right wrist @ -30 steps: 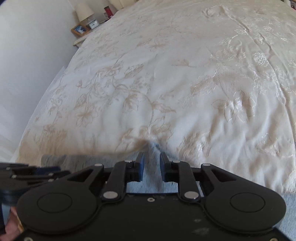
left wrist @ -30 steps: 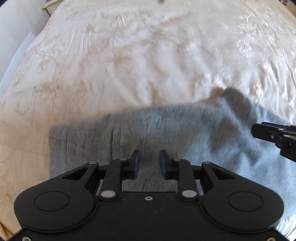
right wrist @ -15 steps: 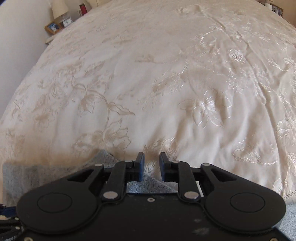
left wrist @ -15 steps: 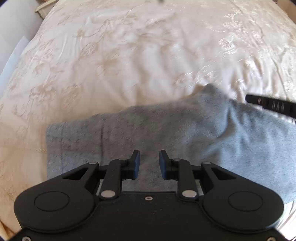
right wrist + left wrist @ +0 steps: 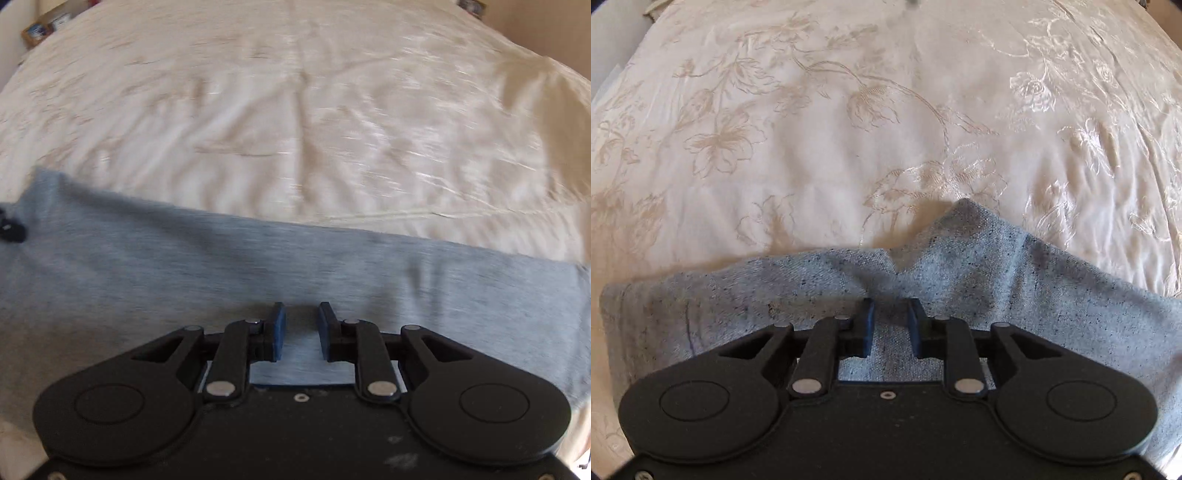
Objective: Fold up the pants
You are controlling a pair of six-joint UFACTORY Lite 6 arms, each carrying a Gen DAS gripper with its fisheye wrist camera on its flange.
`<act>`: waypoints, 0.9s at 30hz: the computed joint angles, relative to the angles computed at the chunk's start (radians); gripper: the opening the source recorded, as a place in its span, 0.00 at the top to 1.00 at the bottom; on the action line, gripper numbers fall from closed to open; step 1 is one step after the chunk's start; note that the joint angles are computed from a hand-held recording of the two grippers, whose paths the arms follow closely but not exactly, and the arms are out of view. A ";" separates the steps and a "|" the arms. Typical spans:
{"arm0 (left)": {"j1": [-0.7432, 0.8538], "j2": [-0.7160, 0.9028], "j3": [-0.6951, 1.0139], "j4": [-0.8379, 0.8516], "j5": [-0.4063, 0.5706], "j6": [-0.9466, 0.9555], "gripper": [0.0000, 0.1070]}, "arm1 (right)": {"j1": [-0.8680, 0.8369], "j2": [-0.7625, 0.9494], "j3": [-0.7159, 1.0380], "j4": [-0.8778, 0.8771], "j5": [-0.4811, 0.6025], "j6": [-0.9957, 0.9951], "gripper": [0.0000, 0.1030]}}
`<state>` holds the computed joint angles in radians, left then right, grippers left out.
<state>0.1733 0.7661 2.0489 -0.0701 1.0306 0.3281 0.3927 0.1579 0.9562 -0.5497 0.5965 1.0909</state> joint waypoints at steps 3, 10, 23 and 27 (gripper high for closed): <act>-0.032 -0.186 -0.241 0.055 -0.090 -0.049 0.71 | -0.112 -0.239 -0.188 0.029 -0.014 -0.009 0.79; -0.193 -0.564 -0.651 0.111 -0.129 -0.171 0.71 | -0.313 -0.789 -0.576 0.374 0.157 -0.510 0.79; -0.892 -0.479 -0.727 0.315 -0.219 -0.742 0.70 | -1.524 -0.785 -0.441 0.957 0.230 -1.827 0.71; -0.917 -0.346 -0.598 0.349 -0.131 -0.856 0.72 | -1.651 -0.504 -0.272 1.091 0.147 -2.047 0.68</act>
